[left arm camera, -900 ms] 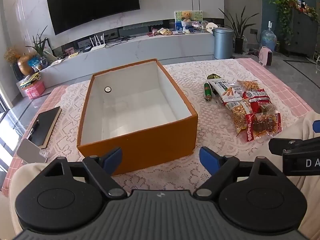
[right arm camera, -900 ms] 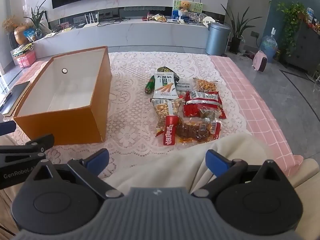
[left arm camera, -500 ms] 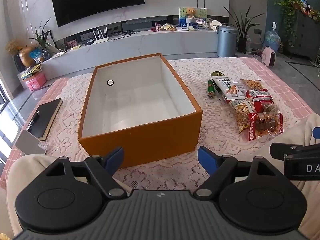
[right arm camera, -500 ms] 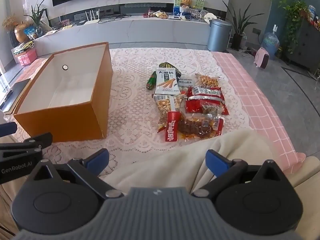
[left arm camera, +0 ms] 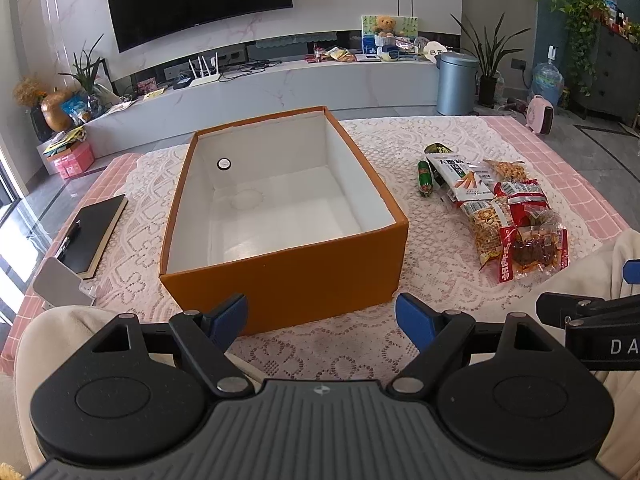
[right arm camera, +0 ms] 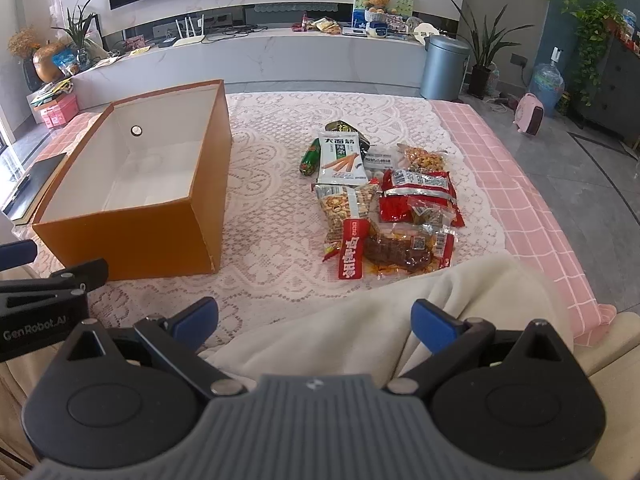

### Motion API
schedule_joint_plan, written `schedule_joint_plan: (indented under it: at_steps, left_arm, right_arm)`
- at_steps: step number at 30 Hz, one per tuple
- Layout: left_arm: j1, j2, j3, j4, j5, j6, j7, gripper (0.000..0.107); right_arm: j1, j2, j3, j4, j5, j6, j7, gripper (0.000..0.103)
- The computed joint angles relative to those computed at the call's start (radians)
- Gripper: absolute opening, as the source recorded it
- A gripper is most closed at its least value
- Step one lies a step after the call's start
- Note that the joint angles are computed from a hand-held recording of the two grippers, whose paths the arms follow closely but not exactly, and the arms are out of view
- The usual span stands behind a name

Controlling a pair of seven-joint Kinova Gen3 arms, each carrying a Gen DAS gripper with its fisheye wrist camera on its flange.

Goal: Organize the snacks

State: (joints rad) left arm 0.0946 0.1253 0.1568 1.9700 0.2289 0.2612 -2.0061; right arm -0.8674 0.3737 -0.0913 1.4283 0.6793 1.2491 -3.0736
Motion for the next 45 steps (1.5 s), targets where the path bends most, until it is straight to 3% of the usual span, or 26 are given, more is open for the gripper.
schedule_joint_plan:
  at_steps: [45]
  left_arm:
    - [-0.015, -0.002, 0.001, -0.002, 0.054, 0.018, -0.042, 0.097]
  right_arm:
    - [0.002, 0.003, -0.001, -0.009, -0.017, 0.003, 0.014, 0.100]
